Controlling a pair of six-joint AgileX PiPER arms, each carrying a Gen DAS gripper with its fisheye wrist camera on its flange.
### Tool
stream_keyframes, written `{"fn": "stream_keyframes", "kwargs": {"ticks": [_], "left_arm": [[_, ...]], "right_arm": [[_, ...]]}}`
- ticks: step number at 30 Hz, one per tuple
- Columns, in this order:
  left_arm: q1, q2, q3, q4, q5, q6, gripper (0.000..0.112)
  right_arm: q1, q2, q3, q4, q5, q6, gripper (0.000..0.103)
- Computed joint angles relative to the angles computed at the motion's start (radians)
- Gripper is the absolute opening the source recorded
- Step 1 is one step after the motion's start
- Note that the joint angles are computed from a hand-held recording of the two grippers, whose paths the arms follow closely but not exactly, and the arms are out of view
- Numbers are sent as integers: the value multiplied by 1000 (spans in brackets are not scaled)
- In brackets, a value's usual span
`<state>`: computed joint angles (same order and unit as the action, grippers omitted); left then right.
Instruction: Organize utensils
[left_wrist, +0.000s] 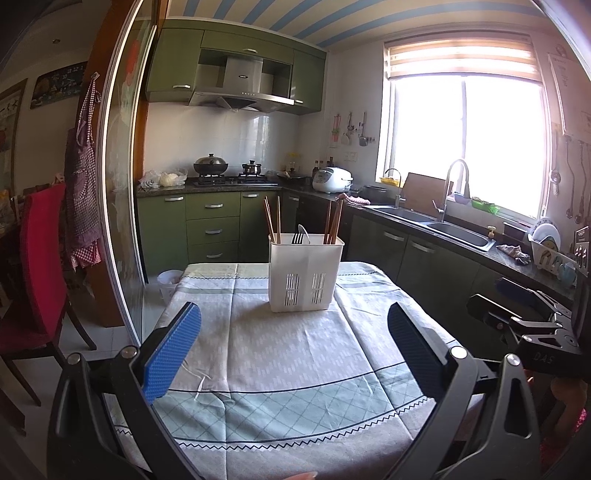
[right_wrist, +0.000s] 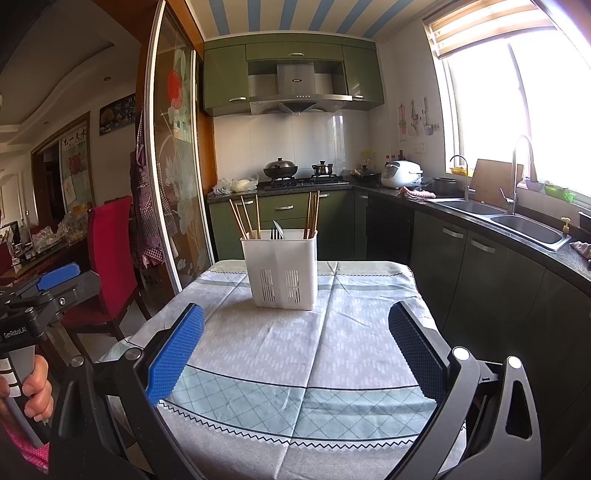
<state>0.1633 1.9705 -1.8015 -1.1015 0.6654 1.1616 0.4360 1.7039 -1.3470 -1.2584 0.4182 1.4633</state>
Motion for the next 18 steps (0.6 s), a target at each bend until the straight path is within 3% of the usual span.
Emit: {"fn": "stream_keyframes", "kwargs": {"ticks": [18], "left_arm": [[-11,-11,13,-14,-38,32,96]], "right_arm": [[-3,5,-3,3,-4,-1,98]]}}
